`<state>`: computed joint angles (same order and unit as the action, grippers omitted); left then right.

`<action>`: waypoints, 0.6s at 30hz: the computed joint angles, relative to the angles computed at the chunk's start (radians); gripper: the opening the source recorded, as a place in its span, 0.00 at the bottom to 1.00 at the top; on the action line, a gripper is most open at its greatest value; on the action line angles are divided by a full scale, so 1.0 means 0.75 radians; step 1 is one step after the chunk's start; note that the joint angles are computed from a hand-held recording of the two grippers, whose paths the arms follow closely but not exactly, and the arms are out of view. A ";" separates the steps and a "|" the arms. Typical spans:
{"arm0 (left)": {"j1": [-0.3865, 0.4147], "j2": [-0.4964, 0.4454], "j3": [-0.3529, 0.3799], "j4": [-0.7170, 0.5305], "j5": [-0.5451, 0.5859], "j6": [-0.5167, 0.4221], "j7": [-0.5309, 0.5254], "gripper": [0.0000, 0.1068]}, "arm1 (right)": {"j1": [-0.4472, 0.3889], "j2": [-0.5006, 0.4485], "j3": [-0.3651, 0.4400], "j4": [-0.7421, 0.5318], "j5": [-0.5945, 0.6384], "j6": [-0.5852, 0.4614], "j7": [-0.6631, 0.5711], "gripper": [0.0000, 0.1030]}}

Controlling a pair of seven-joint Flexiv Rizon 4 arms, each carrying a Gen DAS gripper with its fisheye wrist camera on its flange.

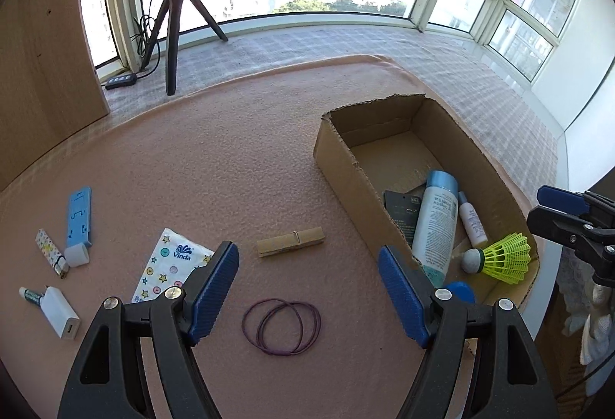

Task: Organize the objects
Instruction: 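Move the left gripper down over the Vinda tissue pack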

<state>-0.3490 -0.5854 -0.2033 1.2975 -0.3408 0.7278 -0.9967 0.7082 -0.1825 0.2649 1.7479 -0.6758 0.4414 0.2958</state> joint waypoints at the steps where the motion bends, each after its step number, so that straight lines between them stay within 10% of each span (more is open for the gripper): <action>1: 0.003 -0.017 0.007 -0.022 0.002 -0.012 -0.014 0.73 | 0.002 -0.004 0.000 -0.002 -0.003 0.005 0.010 0.65; 18: -0.023 -0.369 0.160 -0.570 0.260 -0.237 -0.265 0.69 | 0.080 -0.080 -0.006 -0.092 0.039 -0.055 0.034 0.65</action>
<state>-0.3665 -0.8624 -0.0836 0.8700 -0.1457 0.5500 -1.1958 0.7684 -0.2427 0.2604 1.6788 -0.6467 0.4003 0.3213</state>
